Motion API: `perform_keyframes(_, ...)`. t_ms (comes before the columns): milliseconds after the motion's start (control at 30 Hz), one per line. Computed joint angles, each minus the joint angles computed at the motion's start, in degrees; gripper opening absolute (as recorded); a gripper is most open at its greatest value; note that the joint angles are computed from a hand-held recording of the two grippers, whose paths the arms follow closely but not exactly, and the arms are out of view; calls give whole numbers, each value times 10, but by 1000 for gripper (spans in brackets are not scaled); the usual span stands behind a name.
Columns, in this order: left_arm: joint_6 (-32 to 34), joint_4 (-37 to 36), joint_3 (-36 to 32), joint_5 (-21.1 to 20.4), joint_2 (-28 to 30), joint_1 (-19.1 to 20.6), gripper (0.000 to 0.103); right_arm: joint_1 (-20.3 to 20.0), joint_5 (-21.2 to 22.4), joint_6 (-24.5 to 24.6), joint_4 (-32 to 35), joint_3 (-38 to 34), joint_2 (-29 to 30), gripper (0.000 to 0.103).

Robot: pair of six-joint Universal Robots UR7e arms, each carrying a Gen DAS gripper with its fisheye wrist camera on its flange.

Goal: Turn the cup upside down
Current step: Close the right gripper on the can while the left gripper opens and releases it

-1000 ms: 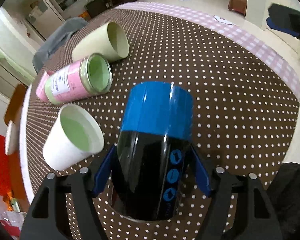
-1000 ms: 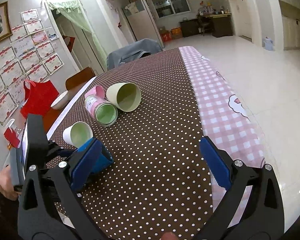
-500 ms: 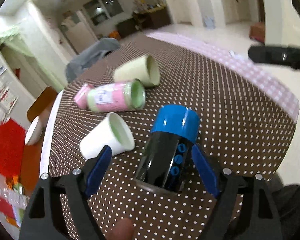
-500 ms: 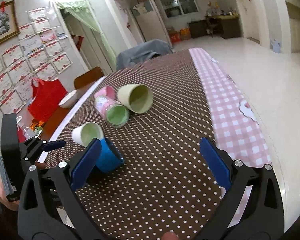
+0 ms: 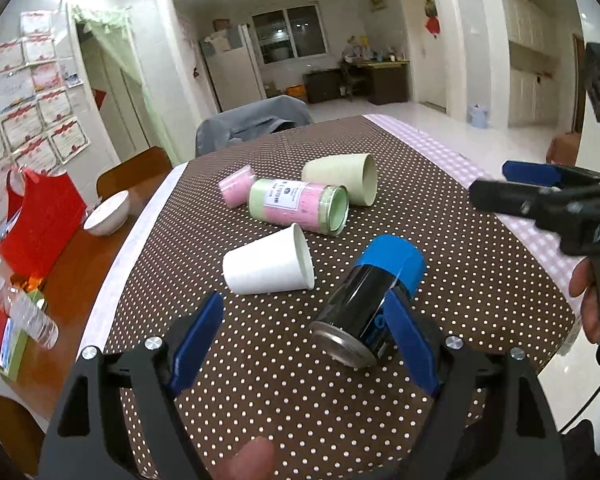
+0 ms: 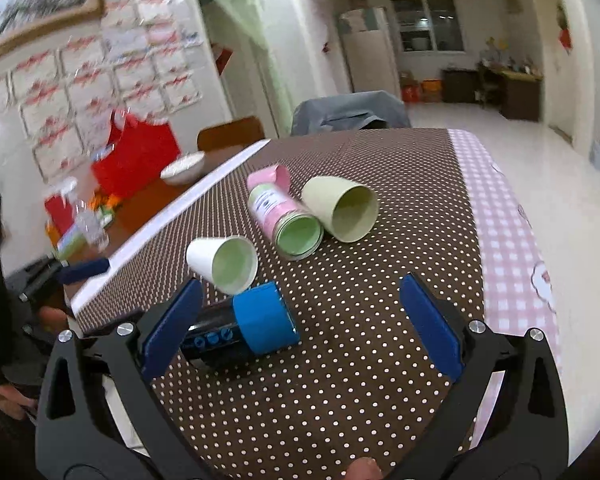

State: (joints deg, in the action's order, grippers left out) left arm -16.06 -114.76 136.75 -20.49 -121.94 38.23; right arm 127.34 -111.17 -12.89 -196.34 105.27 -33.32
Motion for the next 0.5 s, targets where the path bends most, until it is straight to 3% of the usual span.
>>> perform_keyframes(200,-85,102,-5,20,-33,-17,81,17,-11,-47,21,-16,8,97)
perform_keyframes(500,-216,258,-26,47,-73,-49,81,36,6,-124,52,-26,10,97)
